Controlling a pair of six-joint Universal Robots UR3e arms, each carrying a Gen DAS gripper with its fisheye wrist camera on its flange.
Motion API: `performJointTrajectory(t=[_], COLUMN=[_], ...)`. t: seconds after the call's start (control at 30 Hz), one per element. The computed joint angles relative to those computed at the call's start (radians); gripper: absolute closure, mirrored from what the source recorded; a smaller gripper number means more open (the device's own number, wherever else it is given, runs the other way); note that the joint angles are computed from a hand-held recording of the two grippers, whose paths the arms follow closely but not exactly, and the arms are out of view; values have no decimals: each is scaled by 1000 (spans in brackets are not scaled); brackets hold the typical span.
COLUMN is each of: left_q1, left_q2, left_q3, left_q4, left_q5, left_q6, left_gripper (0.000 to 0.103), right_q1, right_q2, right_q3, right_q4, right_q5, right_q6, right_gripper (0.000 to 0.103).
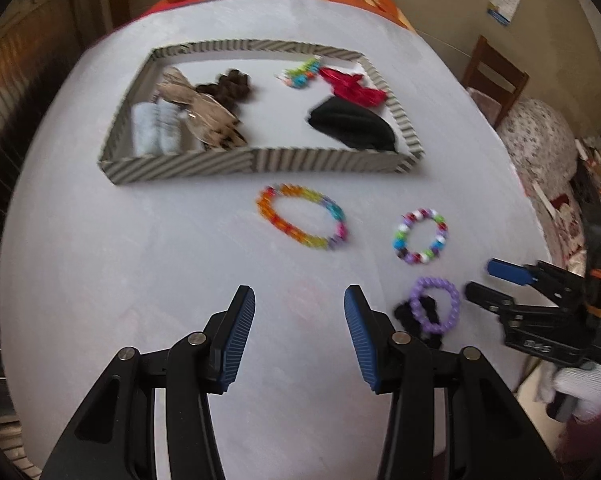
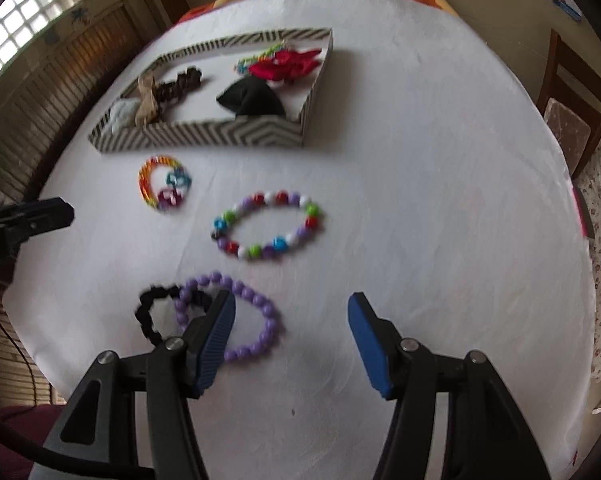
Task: Organize jewelry
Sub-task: 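Withdraw both open tools toward the black scrunchie and purple bracelet, then grasp the black scrunchie with the left tool while the right tool grasps the purple bead bracelet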
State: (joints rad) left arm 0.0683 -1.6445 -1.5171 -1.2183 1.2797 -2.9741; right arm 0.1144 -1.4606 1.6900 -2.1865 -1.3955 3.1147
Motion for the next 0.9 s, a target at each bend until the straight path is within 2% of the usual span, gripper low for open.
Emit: performJointTrajectory(t=[0.3,0.63,0.9], left_q1=[-20,-28,-94], left_q2=[-4,-74,-156], left_q3=[-5,43,86], left_q4=[-96,-198,-193], left_q5=[-125,-256,-232], left_q6=[44,59,28], left_gripper=[63,63,62], right_q1=[47,47,39], right_q2=[27,32,32], right_q3=[23,41,33], right_q4=[-25,-43,-31], right_q5=[-60,-74,-63], right_q6=[-12,-49,-61], right_gripper=[42,42,42])
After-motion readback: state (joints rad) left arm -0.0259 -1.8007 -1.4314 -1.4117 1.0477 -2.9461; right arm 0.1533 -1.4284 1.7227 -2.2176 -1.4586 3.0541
